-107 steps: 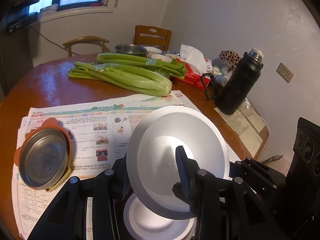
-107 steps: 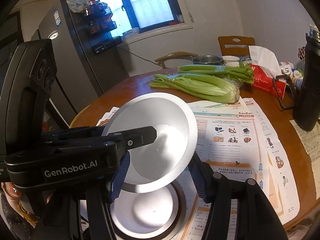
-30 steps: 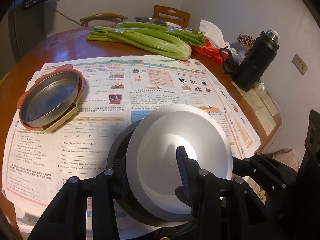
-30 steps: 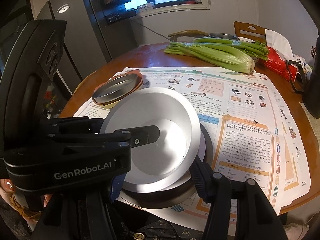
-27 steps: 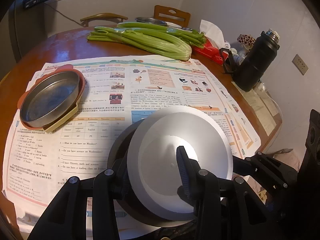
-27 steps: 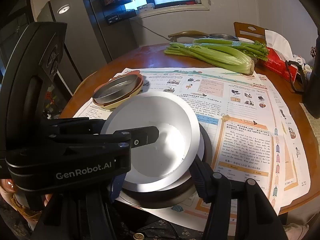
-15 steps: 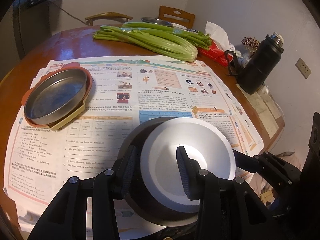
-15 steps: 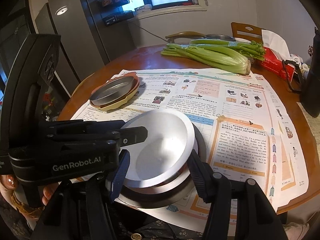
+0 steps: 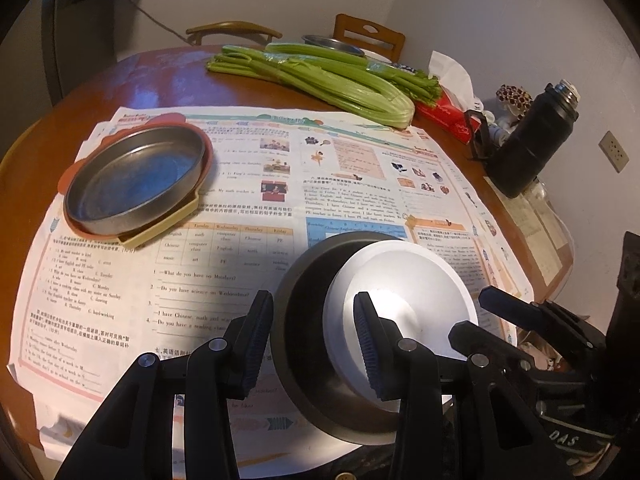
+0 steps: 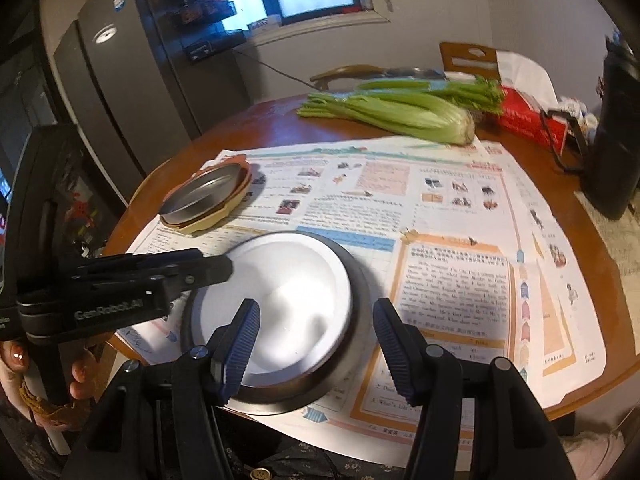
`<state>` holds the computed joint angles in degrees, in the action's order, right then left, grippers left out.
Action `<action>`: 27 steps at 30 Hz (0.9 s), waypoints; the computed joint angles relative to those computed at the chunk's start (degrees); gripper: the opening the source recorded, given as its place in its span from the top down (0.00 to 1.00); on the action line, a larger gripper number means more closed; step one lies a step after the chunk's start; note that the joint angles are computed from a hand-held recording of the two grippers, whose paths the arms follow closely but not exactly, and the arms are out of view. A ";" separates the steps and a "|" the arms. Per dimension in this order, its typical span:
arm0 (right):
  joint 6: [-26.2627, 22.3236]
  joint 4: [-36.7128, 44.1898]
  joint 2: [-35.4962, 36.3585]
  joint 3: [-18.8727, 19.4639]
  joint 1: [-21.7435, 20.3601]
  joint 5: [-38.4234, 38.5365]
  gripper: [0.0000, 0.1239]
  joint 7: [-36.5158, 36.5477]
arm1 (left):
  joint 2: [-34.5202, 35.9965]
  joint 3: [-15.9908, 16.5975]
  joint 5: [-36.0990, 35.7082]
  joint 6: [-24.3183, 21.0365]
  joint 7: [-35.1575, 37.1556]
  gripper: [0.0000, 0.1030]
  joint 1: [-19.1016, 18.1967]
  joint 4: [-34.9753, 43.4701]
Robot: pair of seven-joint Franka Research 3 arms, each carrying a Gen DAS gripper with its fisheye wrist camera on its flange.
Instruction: Organize plates and bowls
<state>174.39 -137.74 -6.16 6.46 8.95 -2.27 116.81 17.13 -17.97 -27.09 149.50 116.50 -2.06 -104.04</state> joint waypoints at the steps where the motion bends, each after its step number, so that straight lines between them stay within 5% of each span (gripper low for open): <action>1: -0.22 -0.01 0.06 -0.57 0.64 1.56 0.52 -1.16 | 0.13 0.01 -0.05 -0.23 -0.07 0.58 0.07 0.07; 23: -5.38 4.17 4.84 -3.18 6.27 26.85 0.49 -22.14 | 4.12 -1.20 -2.07 -4.95 0.48 0.50 1.49 3.22; 27: -5.47 5.00 5.46 -2.78 6.42 26.21 0.49 -21.79 | 4.57 -0.33 0.10 -4.27 -1.40 0.50 0.45 3.44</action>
